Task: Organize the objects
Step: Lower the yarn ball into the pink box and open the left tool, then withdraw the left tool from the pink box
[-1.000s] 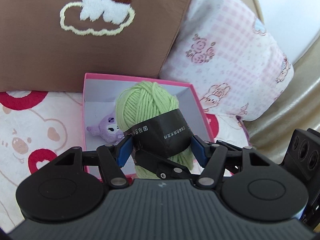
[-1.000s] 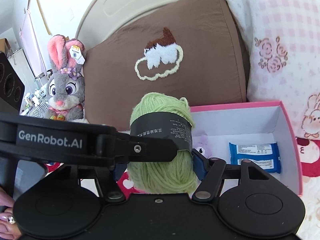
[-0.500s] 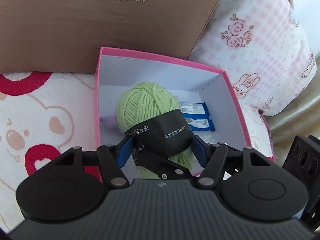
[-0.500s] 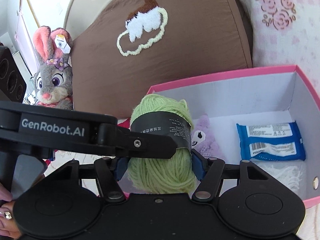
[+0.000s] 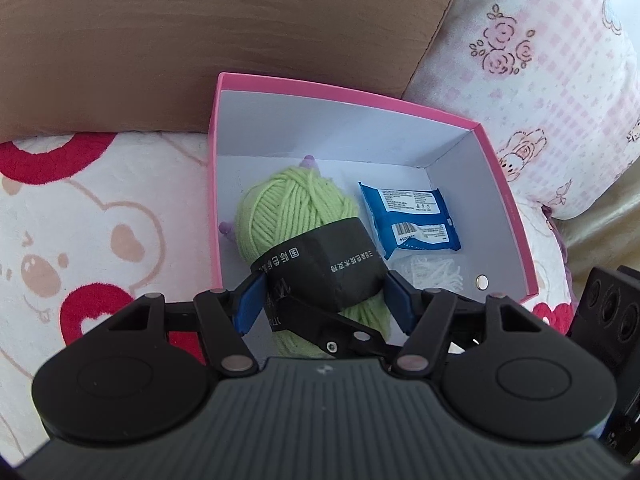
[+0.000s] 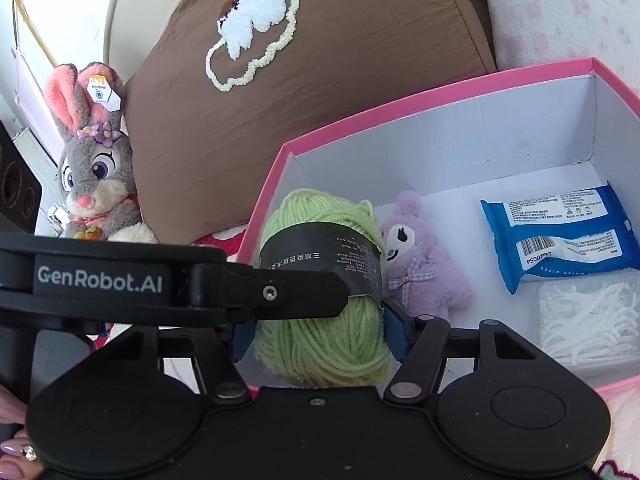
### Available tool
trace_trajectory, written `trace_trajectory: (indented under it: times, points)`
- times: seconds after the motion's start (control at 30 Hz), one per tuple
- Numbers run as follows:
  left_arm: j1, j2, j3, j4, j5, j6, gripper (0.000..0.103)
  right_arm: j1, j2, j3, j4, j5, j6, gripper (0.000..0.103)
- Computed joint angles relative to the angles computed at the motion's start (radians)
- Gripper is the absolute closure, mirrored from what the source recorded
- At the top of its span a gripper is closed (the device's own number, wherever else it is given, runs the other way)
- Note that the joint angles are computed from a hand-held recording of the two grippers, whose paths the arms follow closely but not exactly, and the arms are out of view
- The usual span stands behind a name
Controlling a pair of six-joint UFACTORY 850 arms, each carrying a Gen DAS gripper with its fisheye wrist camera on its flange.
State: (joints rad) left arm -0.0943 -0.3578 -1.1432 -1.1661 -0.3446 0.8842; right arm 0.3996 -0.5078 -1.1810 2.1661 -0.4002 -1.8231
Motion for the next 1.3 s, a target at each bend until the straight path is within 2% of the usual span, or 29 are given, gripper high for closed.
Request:
trace_trajectory:
  times: [0.17,0.3,0.4,0.47,0.57,0.7,0.73,0.77,0.87,0.93,1.1,1.3]
  points:
    - [-0.001,0.001,0.0,0.004,0.002,-0.001,0.04,0.006,-0.005,-0.016,-0.042,0.036,0.007,0.035]
    - [0.001,0.005,0.004,0.003,0.014,-0.017,0.041,0.029,-0.029,-0.069,-0.197,0.13,0.1,0.035]
    - [0.004,0.01,0.015,-0.026,0.038,0.009,0.051,0.032,-0.046,-0.092,-0.322,0.126,0.219,0.035]
    - [0.006,0.013,0.019,-0.036,0.068,0.026,0.067,0.036,-0.049,-0.102,-0.451,0.138,0.319,0.033]
    - [0.023,0.009,0.018,-0.089,0.048,0.08,0.071,0.026,-0.046,-0.104,-0.543,0.103,0.404,0.029]
    - [0.015,-0.005,0.008,-0.076,0.059,0.08,0.077,0.009,-0.039,-0.096,-0.547,0.043,0.403,0.029]
    - [0.013,-0.01,0.005,-0.066,0.059,0.066,0.077,0.006,-0.038,-0.095,-0.547,0.031,0.407,0.032]
    - [0.009,-0.014,0.004,-0.064,0.062,0.068,0.078,0.003,-0.038,-0.092,-0.542,0.022,0.403,0.041]
    - [0.007,-0.029,-0.001,-0.126,0.021,0.121,0.078,0.001,-0.03,-0.082,-0.484,0.006,0.343,0.056]
    - [-0.003,-0.032,-0.003,-0.107,0.03,0.105,0.078,0.002,-0.027,-0.08,-0.468,0.01,0.325,0.058]
    - [-0.03,-0.025,0.005,-0.07,0.092,0.079,0.078,0.012,-0.006,-0.065,-0.5,0.08,0.341,0.058]
    - [-0.036,-0.018,0.013,-0.089,0.101,0.086,0.078,0.003,0.091,0.018,-0.402,0.102,0.223,0.057]
